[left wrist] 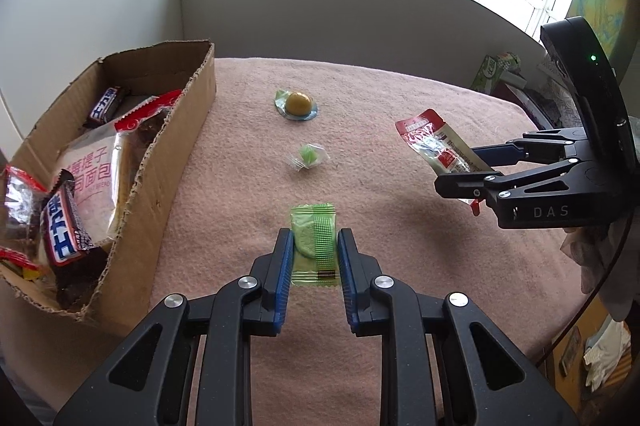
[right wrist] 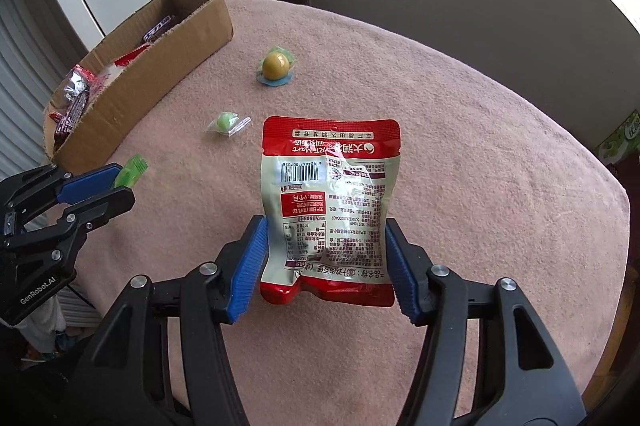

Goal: Organize snacks
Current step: 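Grasp the red-and-white snack bag with the right tool and lift it, then carry both items over the cardboard box and open both tools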

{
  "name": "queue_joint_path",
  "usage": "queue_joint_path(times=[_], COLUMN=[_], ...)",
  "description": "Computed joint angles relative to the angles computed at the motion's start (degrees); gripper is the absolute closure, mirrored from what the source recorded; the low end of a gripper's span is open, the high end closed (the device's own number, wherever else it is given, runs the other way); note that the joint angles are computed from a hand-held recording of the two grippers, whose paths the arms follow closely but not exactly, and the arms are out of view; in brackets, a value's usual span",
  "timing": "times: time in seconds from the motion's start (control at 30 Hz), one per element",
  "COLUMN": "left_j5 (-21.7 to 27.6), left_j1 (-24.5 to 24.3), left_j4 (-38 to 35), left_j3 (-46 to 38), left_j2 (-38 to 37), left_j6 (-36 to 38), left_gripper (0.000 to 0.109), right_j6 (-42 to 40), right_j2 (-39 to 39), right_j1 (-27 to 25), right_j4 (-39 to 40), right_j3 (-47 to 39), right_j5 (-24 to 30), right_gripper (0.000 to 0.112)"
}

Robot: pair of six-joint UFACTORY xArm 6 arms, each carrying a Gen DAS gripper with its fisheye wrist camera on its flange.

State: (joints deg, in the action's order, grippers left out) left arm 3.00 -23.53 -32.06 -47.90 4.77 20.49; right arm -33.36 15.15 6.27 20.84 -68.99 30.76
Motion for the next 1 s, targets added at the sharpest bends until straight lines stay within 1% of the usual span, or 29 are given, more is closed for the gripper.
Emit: queue_joint_path(times=[0.17,0.33,0.47,0.63,0.8,1.0], left_j5=[-0.4,-0.7,-1.4,-1.6,-1.5,-1.0], left_j1=[0.8,3.8,7.1,11.0,14.0,16.4], left_j4=[-3.1,-4.0,-1.4,-1.1,-1.4,-1.3], left_j3=[0.8,1.2,1.0,0.7,-0.1,-1.2], left_j2=[-3.1,-5.7,-6.4,-6.4,-5.6,-4.4], left_j6=[3.6,5.3,4.2,4.3,4.4,3.8], left_gripper=[0.088,0.088,0.088,0.088,0.088,0.088], right_j6=[-1.5,-2.0,-0.5,1.7,4.0,6.4], right_j2=[-1.0,0.6,3.5,9.1,15.2,20.7], right_j1=[2.2,5.4,8.3,11.3,13.2,14.5], right_j4=[2.7,4.1,3.4,1.8,1.4,1.5], right_j3=[-2.5,-8.1,-14.0,-23.0,-32.2,-40.2], right_j5=[0.6,2.3,3.8,6.7,10.7,14.4], right_gripper=[0.052,0.052,0.052,0.052,0.052,0.050])
